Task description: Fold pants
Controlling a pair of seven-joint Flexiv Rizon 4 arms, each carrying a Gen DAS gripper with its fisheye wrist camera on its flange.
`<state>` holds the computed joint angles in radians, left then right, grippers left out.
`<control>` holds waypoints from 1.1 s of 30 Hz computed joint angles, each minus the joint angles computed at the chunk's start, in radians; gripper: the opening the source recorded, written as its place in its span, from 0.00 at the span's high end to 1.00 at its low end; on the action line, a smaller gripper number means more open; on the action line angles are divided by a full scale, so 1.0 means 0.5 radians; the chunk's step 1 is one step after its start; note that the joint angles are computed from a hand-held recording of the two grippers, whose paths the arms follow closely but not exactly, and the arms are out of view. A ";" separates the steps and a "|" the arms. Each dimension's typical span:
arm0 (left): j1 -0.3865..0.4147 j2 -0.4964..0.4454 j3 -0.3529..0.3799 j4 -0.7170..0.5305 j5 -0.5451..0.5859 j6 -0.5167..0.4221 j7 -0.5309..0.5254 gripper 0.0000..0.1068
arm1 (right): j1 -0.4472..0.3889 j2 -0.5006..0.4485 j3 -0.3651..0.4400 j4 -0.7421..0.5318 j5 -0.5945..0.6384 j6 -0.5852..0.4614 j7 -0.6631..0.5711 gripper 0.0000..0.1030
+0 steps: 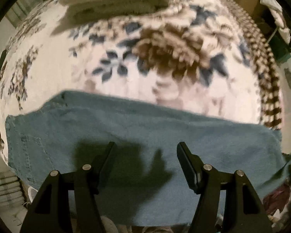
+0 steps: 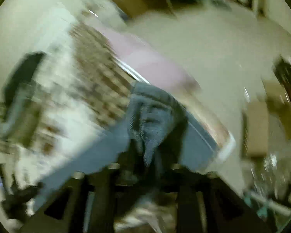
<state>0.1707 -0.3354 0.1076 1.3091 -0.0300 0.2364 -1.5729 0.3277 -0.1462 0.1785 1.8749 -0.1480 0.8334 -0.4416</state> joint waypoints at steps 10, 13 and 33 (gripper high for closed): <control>0.043 0.065 0.027 0.143 -0.023 -0.096 0.002 0.42 | 0.035 0.174 0.016 -0.013 -0.118 -0.355 0.288 0.27; 0.064 0.073 0.027 0.144 -0.053 -0.098 0.003 0.42 | 0.030 0.234 0.016 -0.065 -0.223 -0.448 0.437 0.27; -0.060 -0.022 -0.067 0.026 -0.149 -0.056 -0.039 0.42 | -0.031 0.078 -0.055 -0.045 -0.309 0.153 0.147 0.93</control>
<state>0.1408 -0.3464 0.0742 1.3223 -0.1044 0.2083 -1.5926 0.3123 -0.1073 0.1512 1.8522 -0.3023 0.9101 -0.3683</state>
